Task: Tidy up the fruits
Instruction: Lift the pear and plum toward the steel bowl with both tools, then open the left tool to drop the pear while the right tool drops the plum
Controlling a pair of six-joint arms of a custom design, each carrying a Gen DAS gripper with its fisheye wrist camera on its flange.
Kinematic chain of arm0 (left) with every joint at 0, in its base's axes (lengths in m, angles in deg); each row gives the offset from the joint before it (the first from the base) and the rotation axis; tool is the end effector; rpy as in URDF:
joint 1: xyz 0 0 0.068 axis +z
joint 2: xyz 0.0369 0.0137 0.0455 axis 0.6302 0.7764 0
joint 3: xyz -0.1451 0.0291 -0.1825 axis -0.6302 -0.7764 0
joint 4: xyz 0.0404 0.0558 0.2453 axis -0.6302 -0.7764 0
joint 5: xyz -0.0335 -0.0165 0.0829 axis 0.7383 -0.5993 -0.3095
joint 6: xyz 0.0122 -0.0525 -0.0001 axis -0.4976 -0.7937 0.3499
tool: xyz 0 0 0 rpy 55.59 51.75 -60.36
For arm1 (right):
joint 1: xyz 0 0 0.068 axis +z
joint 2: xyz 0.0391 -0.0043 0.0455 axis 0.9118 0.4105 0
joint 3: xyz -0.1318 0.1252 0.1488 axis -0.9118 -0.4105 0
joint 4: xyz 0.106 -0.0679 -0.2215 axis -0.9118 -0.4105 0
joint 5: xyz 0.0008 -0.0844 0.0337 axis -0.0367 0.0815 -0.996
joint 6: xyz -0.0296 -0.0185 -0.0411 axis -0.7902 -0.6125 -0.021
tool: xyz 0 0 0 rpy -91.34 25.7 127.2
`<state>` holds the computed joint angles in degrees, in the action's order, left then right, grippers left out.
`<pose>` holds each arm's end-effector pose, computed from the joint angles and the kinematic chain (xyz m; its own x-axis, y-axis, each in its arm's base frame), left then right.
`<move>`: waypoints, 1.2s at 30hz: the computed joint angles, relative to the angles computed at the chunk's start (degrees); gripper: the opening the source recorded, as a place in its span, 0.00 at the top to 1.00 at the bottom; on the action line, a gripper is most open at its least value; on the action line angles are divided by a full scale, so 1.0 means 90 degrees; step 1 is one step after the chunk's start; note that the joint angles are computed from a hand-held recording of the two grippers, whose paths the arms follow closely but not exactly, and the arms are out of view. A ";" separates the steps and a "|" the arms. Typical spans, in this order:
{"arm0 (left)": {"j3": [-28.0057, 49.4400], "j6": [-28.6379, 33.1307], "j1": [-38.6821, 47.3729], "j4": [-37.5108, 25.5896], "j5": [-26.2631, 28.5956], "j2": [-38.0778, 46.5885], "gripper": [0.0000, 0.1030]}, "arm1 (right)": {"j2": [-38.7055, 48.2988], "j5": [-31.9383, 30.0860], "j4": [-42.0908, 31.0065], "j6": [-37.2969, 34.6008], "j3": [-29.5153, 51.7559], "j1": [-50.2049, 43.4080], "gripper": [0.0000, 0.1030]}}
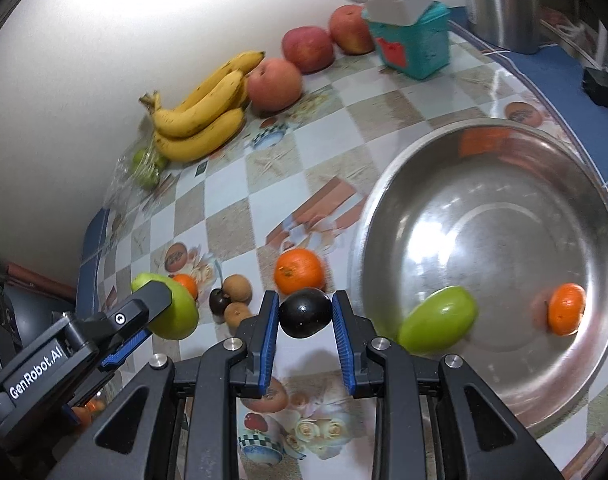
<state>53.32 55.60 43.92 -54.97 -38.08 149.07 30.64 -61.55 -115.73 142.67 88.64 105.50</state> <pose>0.3039 0.0077 0.2139 -0.9221 0.1884 -0.3381 0.3248 0.8517 -0.4111 0.1936 0.1490 0.2029 -0.6035 0.7468 -0.2793 0.6186 0.6596 0.4268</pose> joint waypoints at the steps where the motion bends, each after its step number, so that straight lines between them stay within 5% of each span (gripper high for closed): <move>1: -0.0047 0.0013 -0.0052 0.0006 0.0010 -0.0054 0.58 | -0.0119 0.0040 -0.0066 0.0051 -0.0058 -0.0013 0.73; 19: -0.1385 -0.0251 -0.1894 0.0848 0.0159 -0.1137 0.58 | -0.2283 0.0768 -0.2390 0.1438 -0.1149 -0.0378 0.73; 36: -0.2250 -0.0371 -0.2975 0.2155 -0.0118 -0.1071 0.58 | -0.2583 0.0567 -0.2383 0.1258 -0.1969 -0.1081 0.73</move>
